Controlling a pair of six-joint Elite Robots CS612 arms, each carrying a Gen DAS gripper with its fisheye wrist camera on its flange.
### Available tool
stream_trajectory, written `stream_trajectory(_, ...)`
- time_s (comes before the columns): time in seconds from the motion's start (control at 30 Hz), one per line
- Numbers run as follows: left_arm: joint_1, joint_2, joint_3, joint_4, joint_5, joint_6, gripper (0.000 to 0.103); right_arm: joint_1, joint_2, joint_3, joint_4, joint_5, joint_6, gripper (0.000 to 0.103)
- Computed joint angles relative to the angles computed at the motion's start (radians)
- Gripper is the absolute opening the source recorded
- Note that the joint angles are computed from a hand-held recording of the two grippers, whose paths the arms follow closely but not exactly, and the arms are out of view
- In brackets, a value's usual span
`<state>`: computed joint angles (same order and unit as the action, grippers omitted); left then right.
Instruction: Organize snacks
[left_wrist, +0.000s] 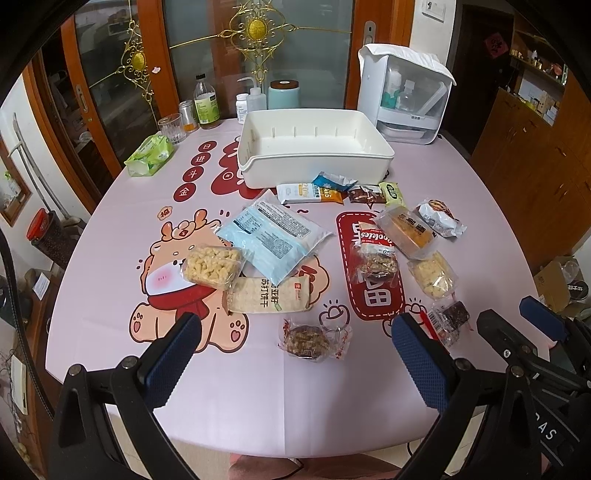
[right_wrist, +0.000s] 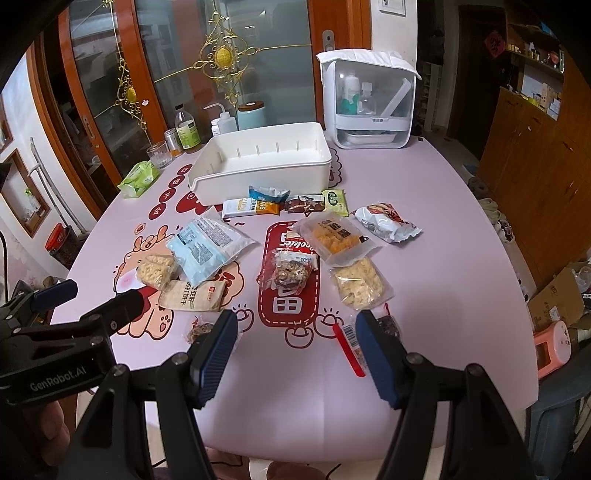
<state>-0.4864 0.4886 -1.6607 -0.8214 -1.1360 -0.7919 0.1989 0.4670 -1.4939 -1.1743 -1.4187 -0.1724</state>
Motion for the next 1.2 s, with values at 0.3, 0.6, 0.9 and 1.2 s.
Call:
stream_trajectory(0.3, -0.004, 0.009, -0.011, 0.019, 0.012, -0.016, 0.102, 0.001, 0.002, -0.001, 0.003, 0.004, -0.003, 0.067)
stream_trajectory(0.6, -0.013, 0.004, -0.005, 0.046, 0.02, -0.057, 0.102, 0.006, 0.006, -0.001, 0.005, 0.01, -0.017, 0.067)
stream_trajectory(0.9, -0.006, -0.006, 0.022, 0.046, 0.013, -0.047, 0.102, 0.006, 0.001, 0.013, 0.011, 0.01, 0.005, 0.067)
stream_trajectory(1.2, 0.038, -0.008, 0.054, 0.017, -0.044, -0.048, 0.102, 0.002, -0.022, 0.077, 0.002, -0.005, 0.037, 0.067)
